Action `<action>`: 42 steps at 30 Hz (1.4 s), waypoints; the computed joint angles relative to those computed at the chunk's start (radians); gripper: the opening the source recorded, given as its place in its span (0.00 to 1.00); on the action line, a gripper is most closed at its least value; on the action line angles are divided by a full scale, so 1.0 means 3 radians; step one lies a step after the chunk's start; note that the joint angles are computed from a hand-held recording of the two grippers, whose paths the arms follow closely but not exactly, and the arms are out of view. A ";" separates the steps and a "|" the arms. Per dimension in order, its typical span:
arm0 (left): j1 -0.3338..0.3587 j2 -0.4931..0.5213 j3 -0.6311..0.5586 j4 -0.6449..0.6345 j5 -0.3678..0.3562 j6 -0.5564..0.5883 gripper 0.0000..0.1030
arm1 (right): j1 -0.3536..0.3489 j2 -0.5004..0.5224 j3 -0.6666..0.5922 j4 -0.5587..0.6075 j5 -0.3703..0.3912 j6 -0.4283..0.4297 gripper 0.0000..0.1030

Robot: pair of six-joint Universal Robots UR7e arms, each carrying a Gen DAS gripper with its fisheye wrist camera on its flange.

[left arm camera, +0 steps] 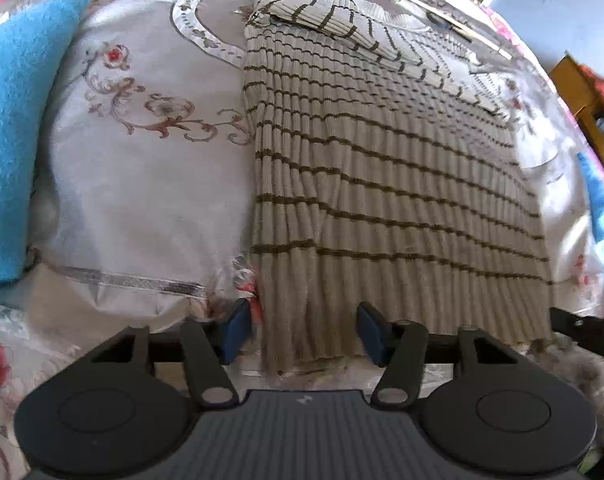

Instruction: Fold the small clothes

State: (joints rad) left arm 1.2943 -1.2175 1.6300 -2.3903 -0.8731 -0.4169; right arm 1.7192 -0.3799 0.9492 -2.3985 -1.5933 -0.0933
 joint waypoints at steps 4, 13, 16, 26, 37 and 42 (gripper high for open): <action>0.0113 -0.0063 0.0059 -0.0284 -0.0497 -0.0022 0.24 | -0.0046 -0.0034 0.0079 -0.0156 0.0338 0.0098 0.08; 0.0137 0.0089 -0.0232 -0.0965 -0.0950 0.0352 0.22 | 0.0009 0.0318 -0.0575 -0.0317 0.0972 0.0293 0.03; 0.0154 0.0158 -0.0407 -0.1109 -0.1001 0.0497 0.22 | 0.0044 0.0520 -0.1053 -0.0228 0.0994 0.0332 0.03; 0.0154 -0.0044 0.0003 -0.1116 -0.0856 0.0469 0.22 | 0.0159 0.0102 -0.0318 -0.0147 -0.0039 -0.0127 0.11; 0.0041 -0.0078 0.0193 -0.0949 -0.0365 0.0226 0.60 | 0.0081 -0.0003 -0.0016 -0.0007 -0.0393 -0.0107 0.38; 0.0033 0.0020 0.0082 -0.0935 -0.0293 0.0135 0.66 | 0.0037 0.0013 -0.0036 0.0058 -0.0212 -0.0032 0.39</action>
